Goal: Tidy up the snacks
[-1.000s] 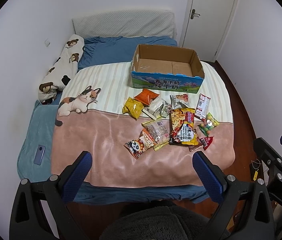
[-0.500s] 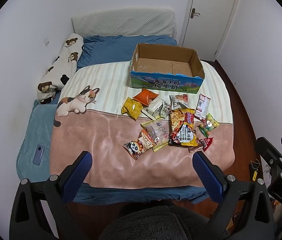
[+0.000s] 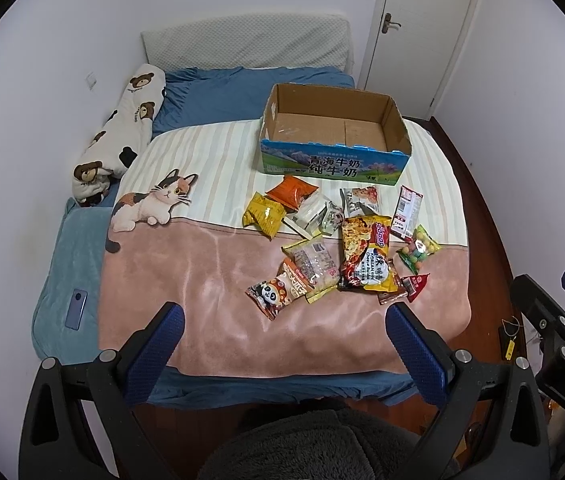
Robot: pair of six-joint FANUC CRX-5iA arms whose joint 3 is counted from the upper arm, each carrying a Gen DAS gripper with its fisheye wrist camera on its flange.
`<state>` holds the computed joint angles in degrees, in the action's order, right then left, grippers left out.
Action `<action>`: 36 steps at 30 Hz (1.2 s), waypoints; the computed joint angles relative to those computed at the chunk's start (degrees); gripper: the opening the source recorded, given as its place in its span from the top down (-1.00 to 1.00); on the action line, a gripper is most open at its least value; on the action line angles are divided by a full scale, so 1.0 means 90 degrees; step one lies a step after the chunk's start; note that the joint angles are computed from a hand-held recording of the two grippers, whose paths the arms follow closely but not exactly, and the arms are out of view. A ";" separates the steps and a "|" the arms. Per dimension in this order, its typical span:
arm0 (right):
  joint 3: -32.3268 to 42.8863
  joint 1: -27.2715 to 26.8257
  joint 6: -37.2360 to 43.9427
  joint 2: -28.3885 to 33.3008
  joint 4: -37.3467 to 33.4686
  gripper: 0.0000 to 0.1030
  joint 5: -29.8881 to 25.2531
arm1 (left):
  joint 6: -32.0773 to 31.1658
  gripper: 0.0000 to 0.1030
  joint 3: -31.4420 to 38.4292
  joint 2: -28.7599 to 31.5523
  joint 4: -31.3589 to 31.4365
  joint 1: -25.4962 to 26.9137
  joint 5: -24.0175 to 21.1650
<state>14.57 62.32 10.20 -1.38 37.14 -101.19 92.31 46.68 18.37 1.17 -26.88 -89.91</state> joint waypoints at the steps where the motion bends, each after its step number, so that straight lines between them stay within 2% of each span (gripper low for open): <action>1: -0.0017 0.0000 -0.0022 0.0003 0.0009 -1.00 0.0010 | -0.0005 -1.00 -0.0001 0.0020 0.0017 0.0016 0.0011; 20: -0.0062 -0.0090 -0.0063 0.0050 -0.0084 -1.00 0.0126 | -0.0019 -1.00 0.0039 0.0165 0.0082 0.0053 -0.0006; 22: -0.0101 -0.0196 -0.0053 0.0065 -0.0134 -1.00 0.0207 | -0.0023 -1.00 0.0004 0.0220 0.0048 0.0043 0.0177; 26: -0.0325 -0.0680 0.0069 0.0075 -0.0471 -1.00 0.0667 | -0.0161 -1.00 -0.0105 0.0390 -0.0093 -0.0015 0.0683; 28: -0.0529 -0.1052 0.0186 0.0081 -0.0763 -1.00 0.1136 | -0.0329 -1.00 -0.0114 0.0562 -0.0248 -0.0075 0.0966; 30: -0.0765 -0.1476 0.0314 0.0185 -0.1091 -1.00 0.1567 | -0.0508 -1.00 0.0097 0.0862 -0.0484 -0.0159 0.1009; 33: -0.0981 -0.2097 0.0584 0.0414 -0.1597 -1.00 0.2142 | -0.0683 -1.00 0.0919 0.1695 -0.0502 -0.0151 0.0499; 36: -0.1051 -0.2771 0.0963 0.0851 -0.2241 -1.00 0.2626 | -0.0596 -1.00 0.1967 0.2687 -0.0409 -0.0119 -0.0289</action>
<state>5.11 37.38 18.87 6.27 16.97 -77.56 86.95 64.39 42.56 -2.50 -27.94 -92.52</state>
